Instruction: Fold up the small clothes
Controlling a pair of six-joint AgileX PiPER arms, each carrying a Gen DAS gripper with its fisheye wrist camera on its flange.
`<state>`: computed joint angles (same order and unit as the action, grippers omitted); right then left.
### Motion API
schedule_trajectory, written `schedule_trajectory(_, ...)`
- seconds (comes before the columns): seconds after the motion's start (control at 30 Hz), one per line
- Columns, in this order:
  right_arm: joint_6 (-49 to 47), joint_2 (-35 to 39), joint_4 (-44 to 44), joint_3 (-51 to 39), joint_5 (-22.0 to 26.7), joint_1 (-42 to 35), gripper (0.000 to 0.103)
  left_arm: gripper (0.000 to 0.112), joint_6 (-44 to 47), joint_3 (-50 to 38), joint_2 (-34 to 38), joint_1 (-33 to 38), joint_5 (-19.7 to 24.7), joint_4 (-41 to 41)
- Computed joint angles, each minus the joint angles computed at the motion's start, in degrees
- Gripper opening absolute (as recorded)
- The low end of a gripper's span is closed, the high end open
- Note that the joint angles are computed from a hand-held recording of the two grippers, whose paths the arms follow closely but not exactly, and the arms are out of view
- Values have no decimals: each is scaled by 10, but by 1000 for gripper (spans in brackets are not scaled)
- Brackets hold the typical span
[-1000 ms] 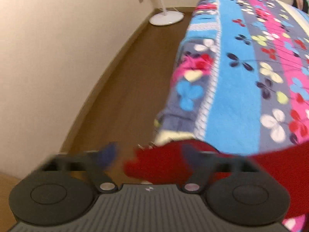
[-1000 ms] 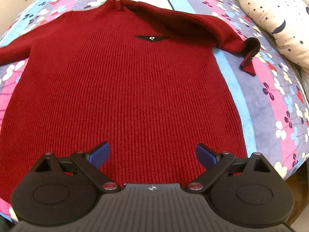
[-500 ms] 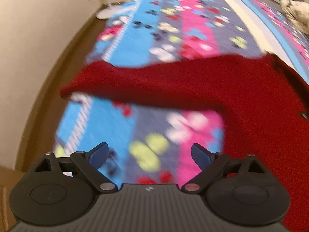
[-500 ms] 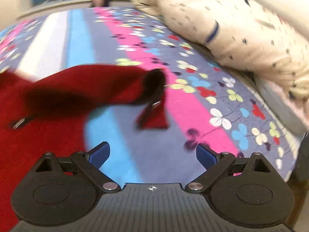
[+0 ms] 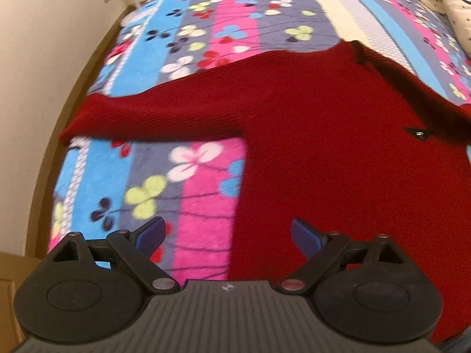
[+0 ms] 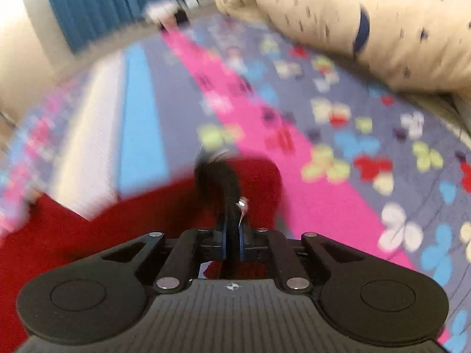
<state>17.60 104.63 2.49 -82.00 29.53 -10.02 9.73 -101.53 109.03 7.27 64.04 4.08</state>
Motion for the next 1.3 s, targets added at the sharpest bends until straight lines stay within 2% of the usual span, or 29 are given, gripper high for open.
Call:
schedule_trajectory(0.1,-23,-66,33,-28,36,-48,7,95,-10,-19,17,-29,6,-3)
schedule_trajectory(0.17,41,-59,-32,-86,60,-71,7,95,-14,-21,20,-47,8,-4)
schedule_trajectory(0.23,131,-15,-129,-176,106,-85,7,95,-14,-18,17,-58,4,-4)
schedule_trajectory(0.33,213,114,-224,-347,207,-100,7,95,-21,-17,16,-66,3,5)
schedule_trajectory(0.4,221,209,-228,-462,287,-103,8,95,-26,-18,19,-67,7,15)
schedule_trajectory(0.47,231,272,-218,-516,316,-103,12,95,-28,-17,21,-65,8,25)
schedule_trajectory(0.5,269,285,-230,-509,305,-99,14,95,-30,-15,22,-64,8,28)
schedule_trajectory(0.53,298,282,-241,-479,277,-97,25,95,-28,-12,21,-61,7,28)
schedule_trajectory(0.57,318,281,-253,-453,254,-93,56,95,-26,-10,22,-57,5,25)
schedule_trajectory(0.63,313,271,-267,-406,236,-79,86,95,-24,-10,29,-53,5,18)
schedule_trajectory(0.7,342,226,-321,-306,175,-56,83,95,-26,-13,41,-54,2,15)
schedule_trajectory(0.77,318,180,-322,-228,117,-39,83,95,-36,-10,50,-59,-7,12)
schedule_trajectory(0.87,161,123,-182,-137,45,-21,82,95,-41,-2,55,-60,-14,-14)
schedule_trajectory(0.93,71,99,-90,-85,38,3,81,95,-37,19,43,-60,-22,-32)
schedule_trajectory(0.97,51,86,-67,-59,43,19,79,95,-30,36,31,-57,-27,-45)
schedule_trajectory(1.0,44,61,-49,-14,26,39,79,95,-21,55,15,-54,-33,-59)
schedule_trajectory(1.1,98,-50,-67,136,-38,124,79,95,13,133,-55,-47,-55,-93)
schedule_trajectory(1.17,188,-134,-137,210,-45,197,81,95,28,170,-106,-40,-52,-110)
schedule_trajectory(1.23,297,-215,-222,252,-15,272,82,95,47,173,-149,-22,-19,-144)
schedule_trajectory(1.3,372,-276,-283,258,40,339,83,95,67,140,-180,-6,32,-166)
